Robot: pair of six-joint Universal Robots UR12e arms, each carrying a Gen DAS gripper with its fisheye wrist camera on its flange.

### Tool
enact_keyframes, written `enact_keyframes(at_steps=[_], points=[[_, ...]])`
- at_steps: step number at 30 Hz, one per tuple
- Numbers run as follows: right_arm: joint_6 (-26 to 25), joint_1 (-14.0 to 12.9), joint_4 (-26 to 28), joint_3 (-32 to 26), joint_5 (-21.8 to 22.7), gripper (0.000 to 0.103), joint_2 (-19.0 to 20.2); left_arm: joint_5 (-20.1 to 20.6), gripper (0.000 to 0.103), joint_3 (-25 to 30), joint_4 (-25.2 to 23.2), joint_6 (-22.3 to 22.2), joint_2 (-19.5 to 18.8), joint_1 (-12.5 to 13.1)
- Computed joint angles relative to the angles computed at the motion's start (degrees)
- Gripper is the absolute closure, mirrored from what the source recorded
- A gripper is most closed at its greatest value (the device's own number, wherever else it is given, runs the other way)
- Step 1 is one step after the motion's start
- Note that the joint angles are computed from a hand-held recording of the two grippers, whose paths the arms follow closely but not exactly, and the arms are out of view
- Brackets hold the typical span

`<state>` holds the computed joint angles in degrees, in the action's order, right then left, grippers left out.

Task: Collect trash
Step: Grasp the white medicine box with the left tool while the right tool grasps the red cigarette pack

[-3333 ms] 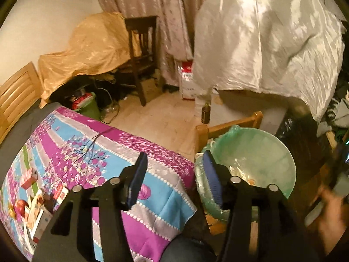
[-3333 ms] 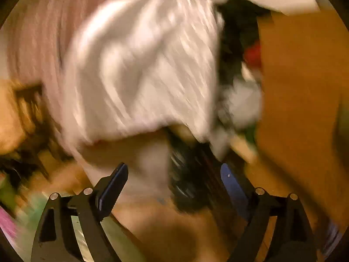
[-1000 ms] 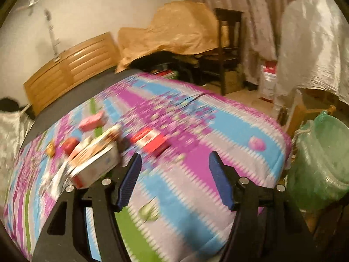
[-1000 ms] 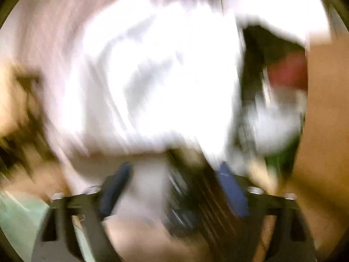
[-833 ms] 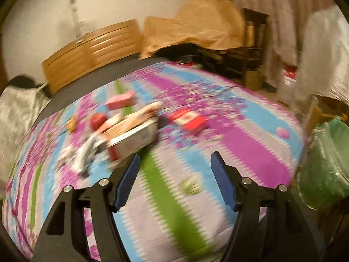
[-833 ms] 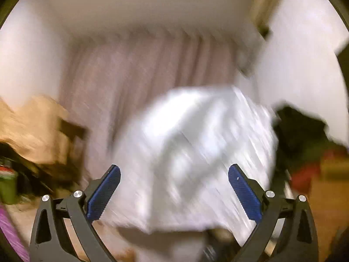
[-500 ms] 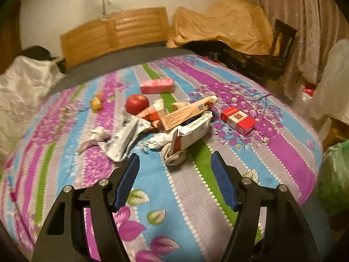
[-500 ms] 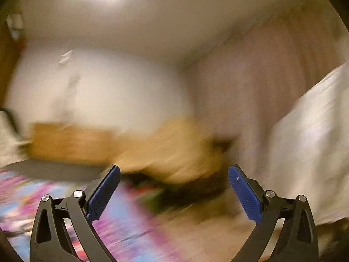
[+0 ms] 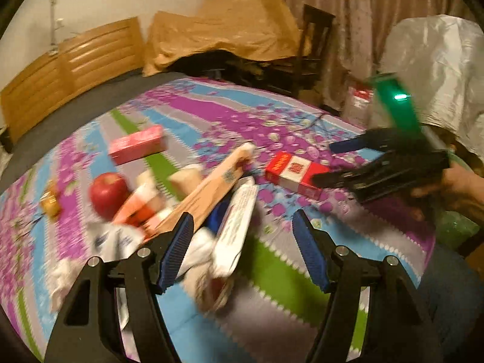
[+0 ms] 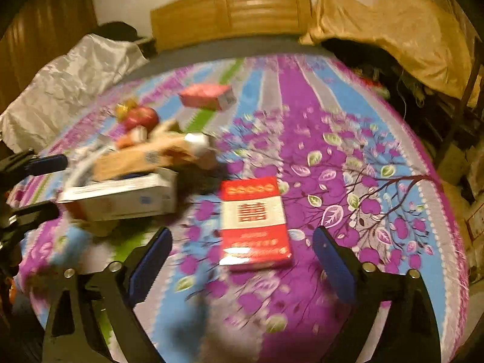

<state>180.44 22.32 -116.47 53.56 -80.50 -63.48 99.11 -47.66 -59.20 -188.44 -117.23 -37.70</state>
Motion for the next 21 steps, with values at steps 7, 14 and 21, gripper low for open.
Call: enact_keyframes(at_steps=[7,14,21], points=[[2.4,-0.8,4.0,-0.9,2.6,0.043,2.0,-7.6,0.103,1.5,-3.7,0.5,-1.8,1.3],[4.0,-1.0,2.6,0.8,2.9,0.044,0.4,-3.5,0.103,0.2,-1.1,-1.2,-0.4,0.4],[7.4,-1.6,-1.3,4.5,3.7,0.044,-3.2,-0.3,0.031,3.6,-6.5,7.9,-3.0,-1.5]])
